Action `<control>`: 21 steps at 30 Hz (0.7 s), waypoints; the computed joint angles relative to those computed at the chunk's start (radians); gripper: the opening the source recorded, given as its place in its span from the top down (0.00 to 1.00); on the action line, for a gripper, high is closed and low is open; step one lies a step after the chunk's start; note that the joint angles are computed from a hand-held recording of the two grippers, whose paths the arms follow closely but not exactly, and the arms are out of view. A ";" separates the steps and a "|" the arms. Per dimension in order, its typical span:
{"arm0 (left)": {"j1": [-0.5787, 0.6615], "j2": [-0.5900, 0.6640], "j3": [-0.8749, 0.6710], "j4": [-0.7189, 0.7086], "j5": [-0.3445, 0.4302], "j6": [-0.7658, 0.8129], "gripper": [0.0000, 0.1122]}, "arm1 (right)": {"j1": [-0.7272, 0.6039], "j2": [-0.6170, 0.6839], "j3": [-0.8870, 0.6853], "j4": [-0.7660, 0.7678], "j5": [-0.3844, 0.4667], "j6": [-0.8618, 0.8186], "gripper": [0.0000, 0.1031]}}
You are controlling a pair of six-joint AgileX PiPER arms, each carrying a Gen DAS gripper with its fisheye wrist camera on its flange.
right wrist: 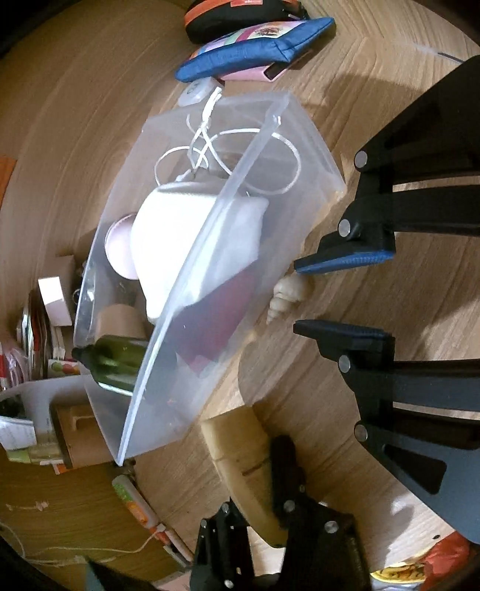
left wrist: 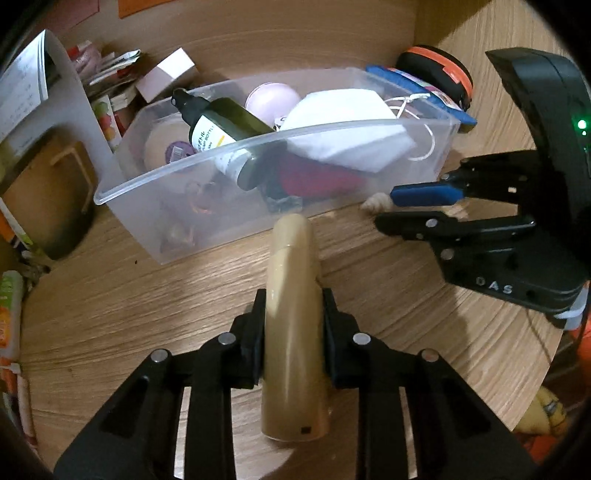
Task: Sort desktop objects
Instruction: 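Grasp the beige tube with the left gripper while the right gripper grasps the seashell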
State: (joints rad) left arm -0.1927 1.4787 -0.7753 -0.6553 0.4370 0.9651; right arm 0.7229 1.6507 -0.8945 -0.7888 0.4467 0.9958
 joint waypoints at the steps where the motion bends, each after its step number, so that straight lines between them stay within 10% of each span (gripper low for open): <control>1: 0.001 0.001 -0.003 0.005 -0.004 -0.007 0.77 | -0.004 0.008 -0.010 0.007 -0.002 -0.005 0.77; 9: 0.009 0.007 -0.040 0.050 -0.002 -0.063 0.77 | 0.000 0.034 -0.036 0.045 -0.045 0.002 0.62; 21: 0.131 -0.030 -0.030 -0.141 0.055 0.094 0.78 | 0.018 0.012 0.005 -0.047 -0.105 0.121 0.69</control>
